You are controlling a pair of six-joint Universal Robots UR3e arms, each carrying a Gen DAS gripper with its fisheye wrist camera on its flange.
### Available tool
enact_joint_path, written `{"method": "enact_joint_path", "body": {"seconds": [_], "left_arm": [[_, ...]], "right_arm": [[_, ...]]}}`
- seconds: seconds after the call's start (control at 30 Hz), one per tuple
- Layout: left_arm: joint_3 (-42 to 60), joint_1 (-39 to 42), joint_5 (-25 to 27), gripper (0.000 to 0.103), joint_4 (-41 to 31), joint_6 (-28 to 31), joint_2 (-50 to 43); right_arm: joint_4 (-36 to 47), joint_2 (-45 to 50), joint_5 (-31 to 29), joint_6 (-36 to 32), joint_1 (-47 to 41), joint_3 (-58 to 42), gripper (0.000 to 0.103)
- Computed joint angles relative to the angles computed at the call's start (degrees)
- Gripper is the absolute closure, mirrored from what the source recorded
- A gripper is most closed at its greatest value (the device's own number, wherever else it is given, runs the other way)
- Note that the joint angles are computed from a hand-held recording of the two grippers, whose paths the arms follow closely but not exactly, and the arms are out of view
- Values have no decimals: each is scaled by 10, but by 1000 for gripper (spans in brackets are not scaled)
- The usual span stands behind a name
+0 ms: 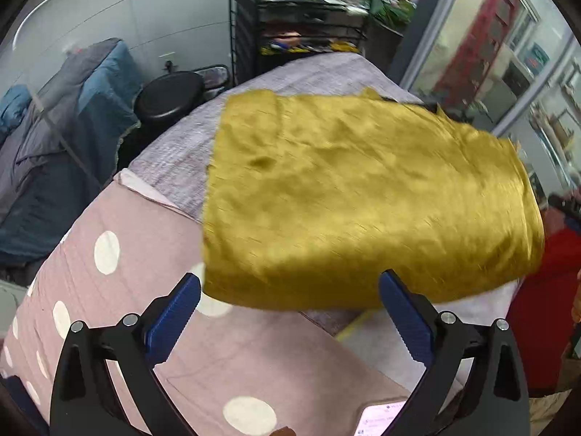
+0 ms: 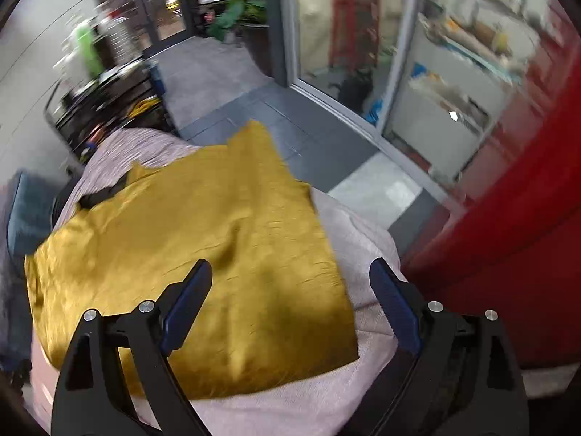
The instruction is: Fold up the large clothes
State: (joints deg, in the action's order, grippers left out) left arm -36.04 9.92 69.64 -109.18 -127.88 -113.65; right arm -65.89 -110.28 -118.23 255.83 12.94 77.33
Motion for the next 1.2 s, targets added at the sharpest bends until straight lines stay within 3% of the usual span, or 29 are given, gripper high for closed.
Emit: {"method": "enact_joint_path", "body": {"seconds": [0.07, 0.27, 0.4, 0.53, 0.67, 0.8, 1.0, 1.2], "left_arm": [[-49, -10, 8, 7, 17, 4, 37], [-135, -20, 17, 7, 50, 14, 117], [-129, -17, 23, 7, 26, 15, 125], [-94, -13, 30, 7, -15, -3, 109], [-134, -18, 50, 7, 29, -10, 133], [-119, -15, 42, 7, 5, -3, 132], [-196, -21, 73, 7, 90, -16, 177], [-177, -12, 65, 7, 49, -5, 171]], "right_arm": [[35, 81, -5, -8, 54, -96, 6], [81, 238, 17, -34, 153, -261, 6], [105, 297, 27, -37, 179, -332, 6], [122, 319, 40, -29, 192, -363, 6], [142, 341, 43, -26, 198, -398, 6], [145, 349, 45, -25, 202, -414, 6], [150, 368, 50, -38, 203, -438, 6], [123, 359, 60, -40, 204, -407, 6]]}}
